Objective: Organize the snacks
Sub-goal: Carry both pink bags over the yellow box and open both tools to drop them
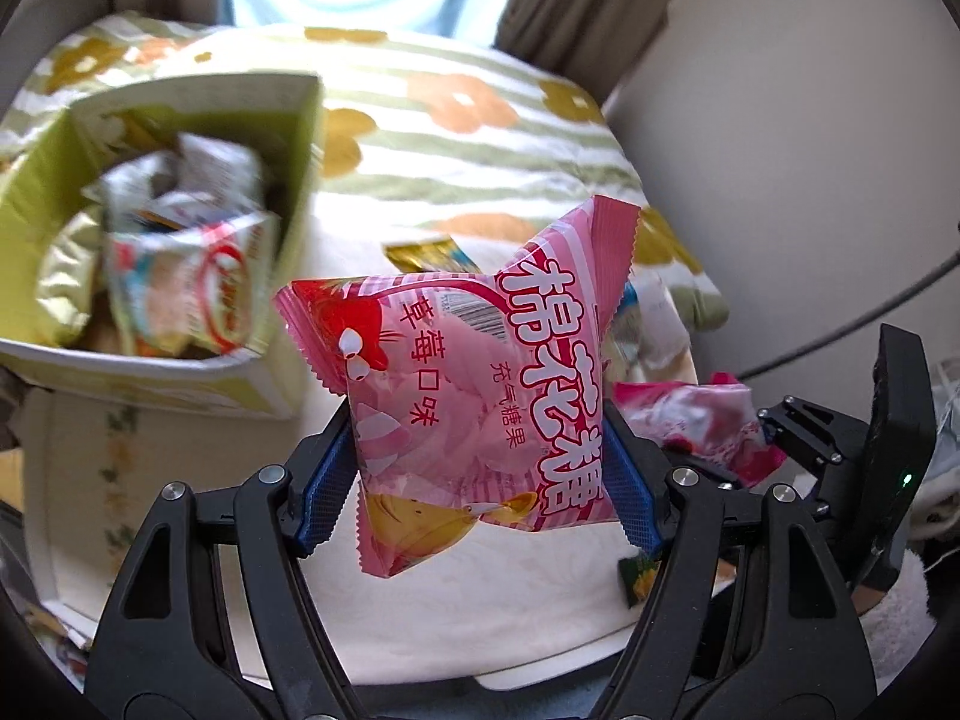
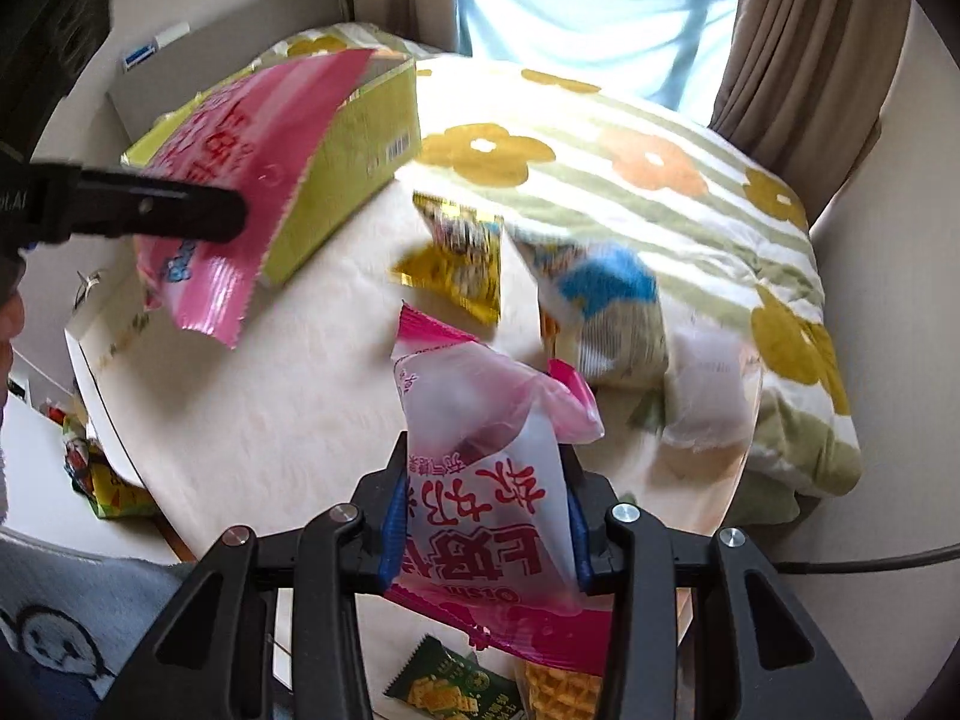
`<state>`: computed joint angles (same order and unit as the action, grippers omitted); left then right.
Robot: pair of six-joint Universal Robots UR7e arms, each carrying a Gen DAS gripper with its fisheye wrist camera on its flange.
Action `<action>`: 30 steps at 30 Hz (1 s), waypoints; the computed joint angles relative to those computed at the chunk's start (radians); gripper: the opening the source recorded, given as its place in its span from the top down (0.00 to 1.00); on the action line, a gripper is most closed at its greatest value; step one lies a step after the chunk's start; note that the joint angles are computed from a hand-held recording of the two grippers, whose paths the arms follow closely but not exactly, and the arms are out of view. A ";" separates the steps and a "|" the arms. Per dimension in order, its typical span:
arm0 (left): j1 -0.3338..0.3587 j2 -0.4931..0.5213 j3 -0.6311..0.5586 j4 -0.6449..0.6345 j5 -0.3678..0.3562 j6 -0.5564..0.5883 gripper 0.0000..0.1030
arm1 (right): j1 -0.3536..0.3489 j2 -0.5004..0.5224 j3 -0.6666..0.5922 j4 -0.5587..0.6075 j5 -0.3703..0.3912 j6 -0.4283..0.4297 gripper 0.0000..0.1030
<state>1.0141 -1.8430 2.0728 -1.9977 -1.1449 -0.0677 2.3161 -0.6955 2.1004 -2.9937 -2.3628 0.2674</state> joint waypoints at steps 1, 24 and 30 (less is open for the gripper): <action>0.006 -0.001 -0.016 -0.003 0.004 0.006 0.31 | 0.003 -0.003 -0.012 0.011 -0.001 0.003 0.63; 0.341 0.294 -0.591 0.019 -0.022 0.349 0.31 | 0.064 0.345 -0.735 0.183 0.003 -0.094 0.63; 0.414 0.412 -0.735 0.041 0.016 0.451 0.30 | 0.044 0.471 -0.931 0.263 0.031 -0.064 0.63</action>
